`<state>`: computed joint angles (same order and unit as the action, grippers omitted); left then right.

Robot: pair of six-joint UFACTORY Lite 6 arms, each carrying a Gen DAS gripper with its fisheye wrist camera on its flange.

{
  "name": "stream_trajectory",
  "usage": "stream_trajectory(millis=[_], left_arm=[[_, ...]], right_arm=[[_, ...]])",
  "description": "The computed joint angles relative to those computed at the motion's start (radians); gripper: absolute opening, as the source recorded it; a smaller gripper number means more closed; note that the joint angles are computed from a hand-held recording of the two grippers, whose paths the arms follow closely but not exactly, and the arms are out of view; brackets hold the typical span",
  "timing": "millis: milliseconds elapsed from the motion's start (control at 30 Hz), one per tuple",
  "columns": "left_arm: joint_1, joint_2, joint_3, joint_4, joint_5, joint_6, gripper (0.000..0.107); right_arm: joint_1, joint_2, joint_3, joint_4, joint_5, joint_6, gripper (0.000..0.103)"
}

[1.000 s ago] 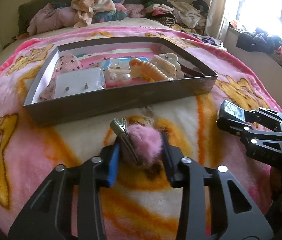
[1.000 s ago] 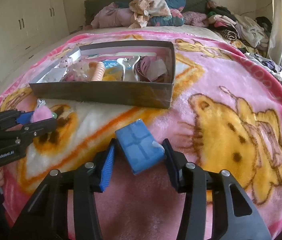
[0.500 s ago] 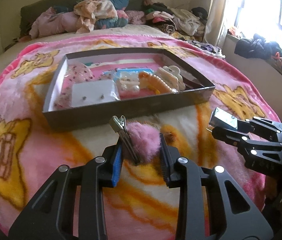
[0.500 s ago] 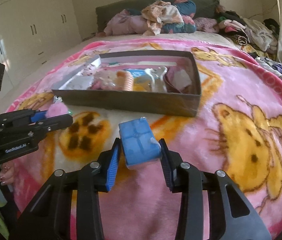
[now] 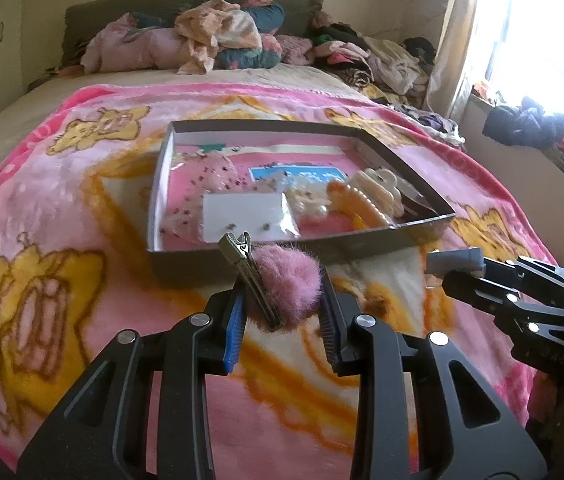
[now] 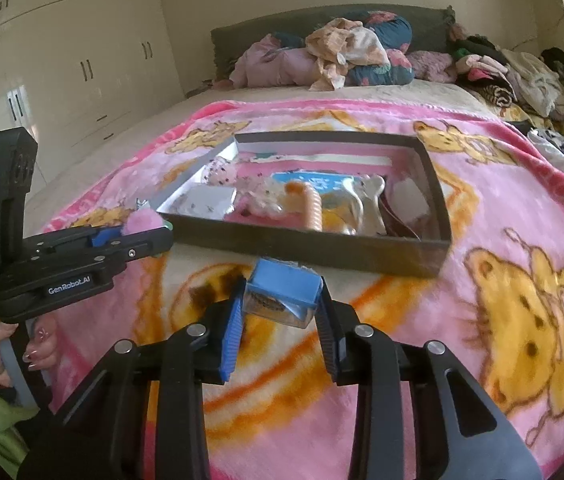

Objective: Organize jewelry
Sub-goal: 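Carry the pom-pom clip with the left tool while the right tool carries the blue clip into the box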

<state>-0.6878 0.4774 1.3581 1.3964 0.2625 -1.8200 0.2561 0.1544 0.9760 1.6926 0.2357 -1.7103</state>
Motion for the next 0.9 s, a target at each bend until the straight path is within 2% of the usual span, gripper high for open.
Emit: stream_trajectory(millis=[267, 533, 900], left_arm=[[0.045, -0.017, 0.010, 0.003, -0.014, 0.005, 0.024], [0.088, 0.019, 0.094, -0.078, -0.026, 0.102, 0.024], [0.140, 0.150, 0.309, -0.386, -0.023, 0.453, 0.024]], right_arm=[[0.011, 0.046, 0.098, -0.093, -0.002, 0.118, 0.032], [0.008, 0.128, 0.225, -0.236, -0.008, 0.270, 0.032], [-0.009, 0.297, 0.435, -0.437, -0.018, 0.500, 0.032]])
